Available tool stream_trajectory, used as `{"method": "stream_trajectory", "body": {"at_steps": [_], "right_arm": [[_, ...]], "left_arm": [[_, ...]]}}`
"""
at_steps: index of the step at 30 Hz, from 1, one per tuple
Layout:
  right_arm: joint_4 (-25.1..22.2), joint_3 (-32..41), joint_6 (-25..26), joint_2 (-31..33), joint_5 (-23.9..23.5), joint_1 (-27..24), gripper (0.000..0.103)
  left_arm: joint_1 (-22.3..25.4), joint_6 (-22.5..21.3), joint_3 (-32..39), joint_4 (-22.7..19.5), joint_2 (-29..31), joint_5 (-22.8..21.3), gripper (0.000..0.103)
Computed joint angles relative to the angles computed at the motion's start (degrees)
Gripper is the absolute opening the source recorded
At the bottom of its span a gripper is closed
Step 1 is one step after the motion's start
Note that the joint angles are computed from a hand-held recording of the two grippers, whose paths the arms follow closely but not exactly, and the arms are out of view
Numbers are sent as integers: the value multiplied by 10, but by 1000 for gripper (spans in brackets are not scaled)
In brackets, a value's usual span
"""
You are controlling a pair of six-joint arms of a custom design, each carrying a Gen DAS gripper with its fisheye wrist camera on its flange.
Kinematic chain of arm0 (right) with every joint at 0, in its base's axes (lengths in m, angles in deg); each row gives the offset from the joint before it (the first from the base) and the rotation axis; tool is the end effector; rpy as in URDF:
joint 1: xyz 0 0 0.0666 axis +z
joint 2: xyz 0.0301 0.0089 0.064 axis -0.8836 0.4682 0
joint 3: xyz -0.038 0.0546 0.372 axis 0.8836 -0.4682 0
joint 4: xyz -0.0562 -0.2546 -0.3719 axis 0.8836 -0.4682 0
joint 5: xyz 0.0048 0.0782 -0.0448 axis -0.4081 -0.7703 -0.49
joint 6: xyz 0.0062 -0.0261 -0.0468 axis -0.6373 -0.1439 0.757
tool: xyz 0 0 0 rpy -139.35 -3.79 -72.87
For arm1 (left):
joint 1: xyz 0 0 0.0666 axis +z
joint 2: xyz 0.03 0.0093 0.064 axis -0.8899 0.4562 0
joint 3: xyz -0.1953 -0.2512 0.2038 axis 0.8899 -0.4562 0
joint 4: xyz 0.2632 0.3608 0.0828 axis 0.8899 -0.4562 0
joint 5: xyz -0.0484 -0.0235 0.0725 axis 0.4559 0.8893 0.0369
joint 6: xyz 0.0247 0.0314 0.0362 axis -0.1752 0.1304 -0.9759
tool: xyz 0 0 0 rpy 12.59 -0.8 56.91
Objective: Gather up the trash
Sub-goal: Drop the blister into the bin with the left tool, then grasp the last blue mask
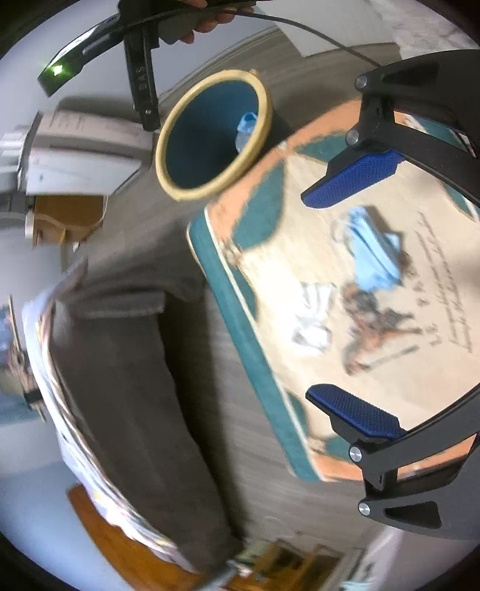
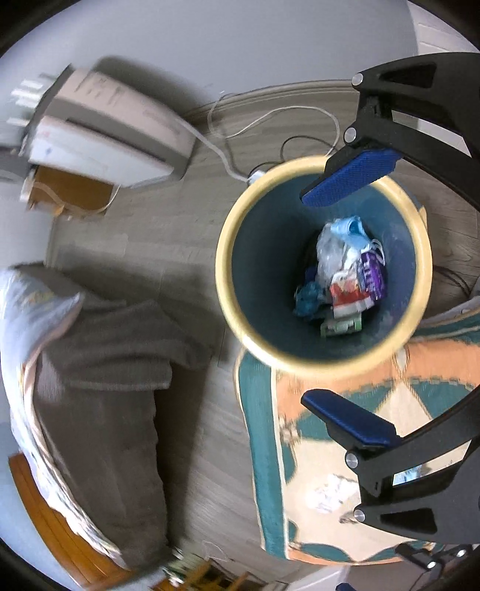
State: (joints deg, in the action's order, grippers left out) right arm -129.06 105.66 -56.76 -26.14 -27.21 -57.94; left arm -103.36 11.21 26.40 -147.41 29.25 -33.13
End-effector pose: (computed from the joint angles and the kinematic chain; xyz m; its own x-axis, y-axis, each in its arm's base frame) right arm 0.3873 0.0260 0.4455 -0.8464 -0.0200 -0.5322 -0.0141 0.9998 -0.0152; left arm 0.2739 -0.2181 0.4307 -0.7551 0.2791 -0.5932 0.2527 0.9588 0.1296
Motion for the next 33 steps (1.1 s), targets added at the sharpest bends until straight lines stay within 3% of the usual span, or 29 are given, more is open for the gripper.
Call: {"method": "stream_trajectory", "body": {"at_steps": [3, 6, 15, 17, 19, 21, 22, 23, 25, 28, 33], "right_arm": [[-5, 0, -6, -1, 4, 34, 97], [-14, -1, -22, 5, 2, 64, 97], [-27, 1, -29, 31, 28, 132, 97], [-26, 0, -24, 33, 32, 135, 97], [-25, -1, -18, 36, 40, 137, 97], [-27, -3, -16, 40, 46, 136, 97], [-27, -4, -17, 41, 47, 136, 97], [-28, -5, -19, 42, 48, 136, 97], [-28, -5, -25, 45, 46, 135, 97], [-26, -4, -36, 51, 42, 140, 97], [-21, 4, -57, 70, 32, 169, 97]], "left_arm": [[8, 13, -37, 8, -34, 3, 97], [12, 28, -59, 12, -29, 20, 97], [13, 3, -99, 55, 1, 74, 94], [14, -6, -103, 58, 11, 90, 88], [16, -17, -103, 53, 23, 102, 72], [13, -34, -104, 46, 34, 108, 63], [12, -43, -105, 42, 37, 110, 51], [11, -48, -106, 38, 38, 105, 48], [16, -56, -105, 32, 27, 111, 32], [32, -60, -93, 7, 4, 122, 25], [90, -97, -44, -37, -26, 115, 23]]}}
